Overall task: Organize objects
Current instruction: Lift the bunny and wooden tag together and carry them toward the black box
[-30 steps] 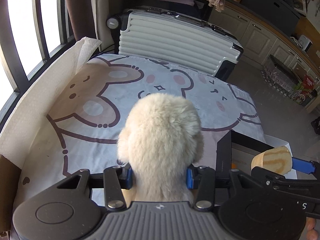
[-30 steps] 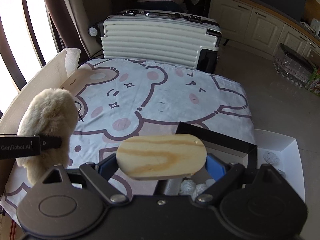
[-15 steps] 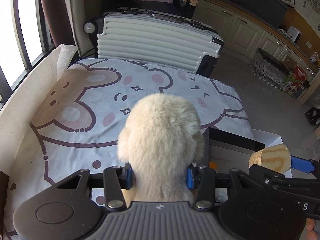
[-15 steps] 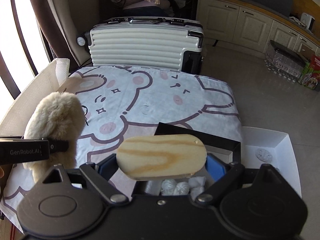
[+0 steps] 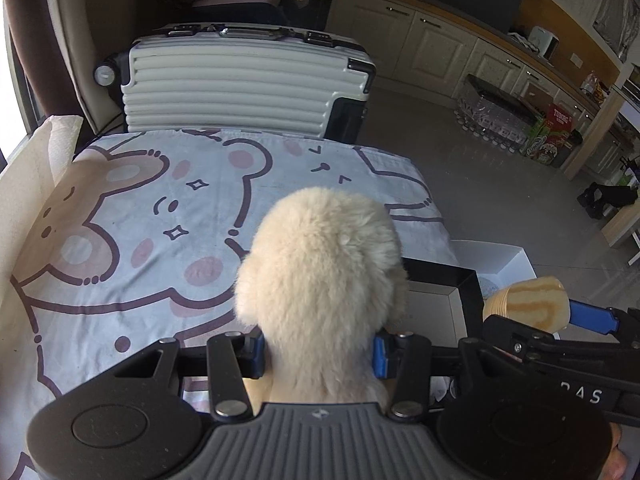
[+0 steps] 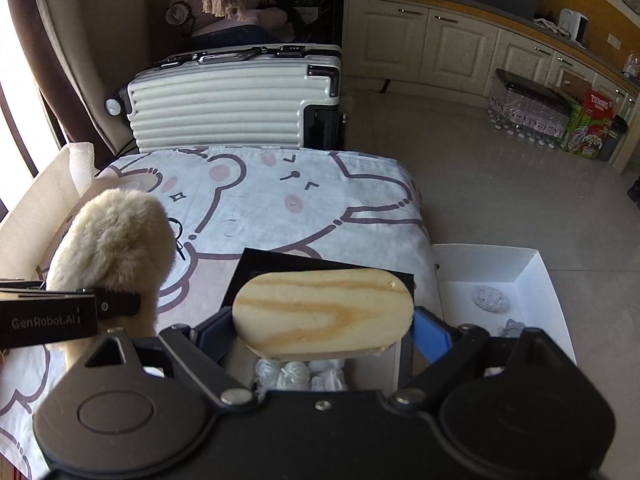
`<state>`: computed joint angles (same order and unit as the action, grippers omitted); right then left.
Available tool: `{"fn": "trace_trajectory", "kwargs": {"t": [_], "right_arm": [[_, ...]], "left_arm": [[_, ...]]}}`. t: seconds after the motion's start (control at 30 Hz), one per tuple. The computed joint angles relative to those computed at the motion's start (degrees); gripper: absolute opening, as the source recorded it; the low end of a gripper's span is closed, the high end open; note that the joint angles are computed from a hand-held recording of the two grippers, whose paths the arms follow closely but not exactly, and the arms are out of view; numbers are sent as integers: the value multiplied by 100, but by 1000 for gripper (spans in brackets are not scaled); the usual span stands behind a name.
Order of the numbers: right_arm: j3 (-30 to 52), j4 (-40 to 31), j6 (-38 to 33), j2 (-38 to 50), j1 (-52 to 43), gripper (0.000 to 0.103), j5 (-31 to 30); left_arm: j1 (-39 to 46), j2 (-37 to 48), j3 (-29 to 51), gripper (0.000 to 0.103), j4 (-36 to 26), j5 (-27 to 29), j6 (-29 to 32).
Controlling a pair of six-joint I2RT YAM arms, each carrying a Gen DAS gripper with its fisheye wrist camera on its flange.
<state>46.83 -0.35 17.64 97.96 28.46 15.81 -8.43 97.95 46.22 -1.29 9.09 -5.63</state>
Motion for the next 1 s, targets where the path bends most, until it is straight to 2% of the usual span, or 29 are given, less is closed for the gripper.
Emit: {"fn": "trace_trajectory", "kwargs": {"t": [0.53,0.77,1.0], "right_arm": [[-498,408,-238,-121,-779,93,-300],[-537,460,-316,-49,-932,93,-400],[-385,472,-468,288,-1037,93,-532]], "left_arm": [[-815,563,410,48,-74,-285,-22],[-729,1344,1107,48,-843,271,-306],[-830,2103,1756,49,-1110,401,-423]]}}
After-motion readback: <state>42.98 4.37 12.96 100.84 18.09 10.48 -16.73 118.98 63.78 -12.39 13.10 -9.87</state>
